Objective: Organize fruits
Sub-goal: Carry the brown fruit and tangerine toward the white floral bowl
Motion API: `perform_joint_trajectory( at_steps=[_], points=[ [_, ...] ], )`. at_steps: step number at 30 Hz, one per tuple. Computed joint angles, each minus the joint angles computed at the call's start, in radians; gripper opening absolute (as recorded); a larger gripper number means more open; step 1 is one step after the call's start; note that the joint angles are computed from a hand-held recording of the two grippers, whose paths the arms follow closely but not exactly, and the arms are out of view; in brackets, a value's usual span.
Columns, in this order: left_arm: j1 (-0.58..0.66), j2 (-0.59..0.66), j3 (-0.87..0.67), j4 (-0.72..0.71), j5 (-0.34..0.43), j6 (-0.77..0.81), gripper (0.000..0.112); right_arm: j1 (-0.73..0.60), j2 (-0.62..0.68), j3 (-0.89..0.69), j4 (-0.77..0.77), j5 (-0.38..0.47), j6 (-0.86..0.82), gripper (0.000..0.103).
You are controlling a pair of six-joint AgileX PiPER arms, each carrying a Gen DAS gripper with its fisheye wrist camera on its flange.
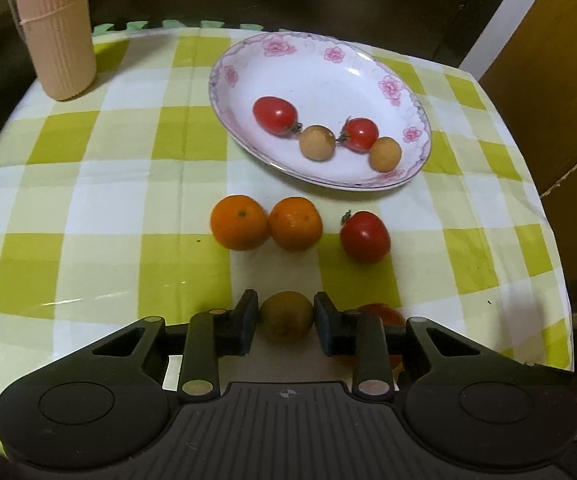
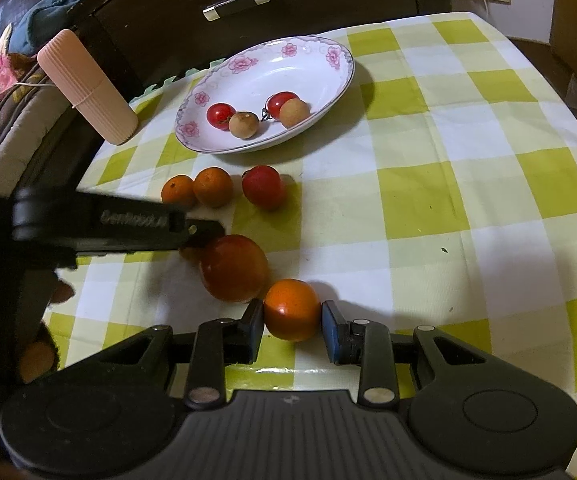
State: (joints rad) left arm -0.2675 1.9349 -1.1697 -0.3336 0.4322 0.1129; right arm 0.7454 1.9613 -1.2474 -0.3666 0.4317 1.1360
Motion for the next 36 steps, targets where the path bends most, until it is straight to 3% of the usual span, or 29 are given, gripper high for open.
perform_joint_trajectory(
  at_steps=[4, 13, 28, 36],
  points=[
    [0.006, -0.011, 0.001, 0.021, 0.027, -0.017, 0.038, 0.004, 0.004, -0.008, -0.001, 0.006, 0.000, 0.030],
    [0.010, -0.138, 0.179, 0.069, 0.016, 0.021, 0.038, 0.035, -0.021, 0.016, -0.004, 0.031, 0.005, 0.030],
    [-0.010, -0.185, 0.304, 0.002, -0.135, 0.163, 0.040, 0.122, 0.027, -0.043, -0.209, 0.147, 0.145, 0.030],
    [-0.040, -0.208, 0.353, 0.144, -0.193, 0.045, 0.038, 0.138, 0.064, -0.109, -0.211, 0.218, 0.131, 0.031]
  ],
)
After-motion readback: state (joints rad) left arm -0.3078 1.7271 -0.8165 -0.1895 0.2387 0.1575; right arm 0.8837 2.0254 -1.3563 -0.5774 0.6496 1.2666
